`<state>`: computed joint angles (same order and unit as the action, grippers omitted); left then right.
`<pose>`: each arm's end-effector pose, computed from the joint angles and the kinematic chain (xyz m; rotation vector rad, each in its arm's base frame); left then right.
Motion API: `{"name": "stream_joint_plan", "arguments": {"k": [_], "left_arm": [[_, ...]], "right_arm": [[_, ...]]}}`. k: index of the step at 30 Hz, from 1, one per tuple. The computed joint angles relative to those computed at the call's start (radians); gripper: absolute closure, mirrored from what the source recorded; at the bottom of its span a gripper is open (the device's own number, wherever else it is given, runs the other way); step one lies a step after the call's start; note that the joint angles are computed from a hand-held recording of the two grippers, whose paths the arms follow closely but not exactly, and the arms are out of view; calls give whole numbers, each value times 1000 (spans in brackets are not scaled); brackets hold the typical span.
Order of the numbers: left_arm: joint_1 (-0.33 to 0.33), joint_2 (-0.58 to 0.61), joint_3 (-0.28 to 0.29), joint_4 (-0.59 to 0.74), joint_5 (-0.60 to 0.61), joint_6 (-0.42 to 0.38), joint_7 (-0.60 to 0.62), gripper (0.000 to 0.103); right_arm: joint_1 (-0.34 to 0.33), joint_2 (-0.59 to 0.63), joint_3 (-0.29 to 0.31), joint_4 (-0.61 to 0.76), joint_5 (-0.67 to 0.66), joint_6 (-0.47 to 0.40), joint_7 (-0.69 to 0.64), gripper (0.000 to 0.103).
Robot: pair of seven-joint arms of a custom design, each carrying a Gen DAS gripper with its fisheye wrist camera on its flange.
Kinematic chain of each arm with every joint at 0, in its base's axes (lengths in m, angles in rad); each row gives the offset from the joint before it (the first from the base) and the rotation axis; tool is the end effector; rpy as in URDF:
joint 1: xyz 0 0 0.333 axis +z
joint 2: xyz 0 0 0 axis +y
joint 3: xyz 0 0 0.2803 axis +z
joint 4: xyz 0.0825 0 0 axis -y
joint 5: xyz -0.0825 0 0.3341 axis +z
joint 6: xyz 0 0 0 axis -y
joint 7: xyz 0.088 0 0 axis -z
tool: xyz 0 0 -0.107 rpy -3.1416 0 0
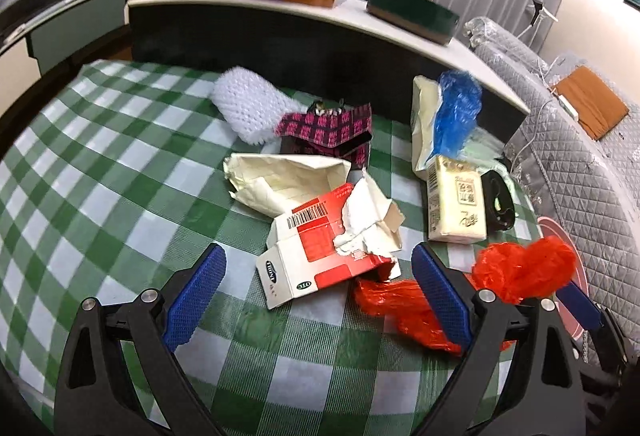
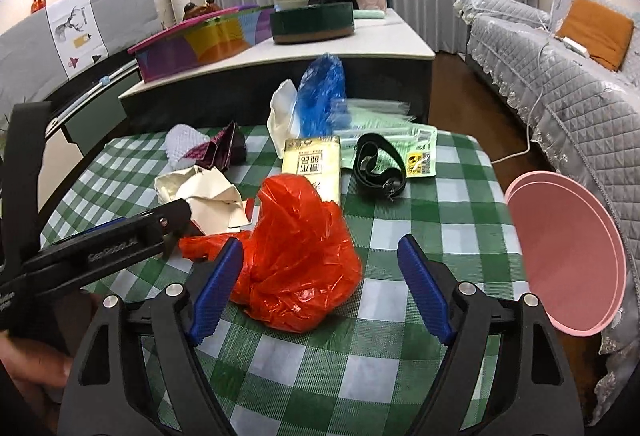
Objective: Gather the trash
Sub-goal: 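Grasp the red plastic bag with the right gripper while the left grasps the red-and-white carton, then carry the bag and carton to the pink bucket and open both grippers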
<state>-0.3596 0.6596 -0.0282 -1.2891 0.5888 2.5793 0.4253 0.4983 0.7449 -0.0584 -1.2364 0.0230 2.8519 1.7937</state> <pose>0.6567 -0.2725 0.4204 -2.1183 1.4539 -0.8115 0.6531 0.3225 0.4244 -1.8183 1.4389 -0.4898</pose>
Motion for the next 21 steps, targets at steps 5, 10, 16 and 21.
{"name": "stream_joint_plan", "arguments": {"k": [5, 10, 16, 21], "left_arm": [[7, 11, -3, 6, -13, 3, 6, 13], [20, 23, -17, 21, -43, -3, 41, 20], [27, 13, -26, 3, -73, 22, 71, 38], [15, -10, -11, -26, -55, 44, 61, 44]], "right_arm": [[-29, 29, 37, 40, 28, -27, -40, 38], [-57, 37, 88, 52, 67, -24, -117, 59], [-62, 15, 99, 12, 108, 0, -168, 72], [-59, -23, 92, -44, 126, 50, -183, 77]]}}
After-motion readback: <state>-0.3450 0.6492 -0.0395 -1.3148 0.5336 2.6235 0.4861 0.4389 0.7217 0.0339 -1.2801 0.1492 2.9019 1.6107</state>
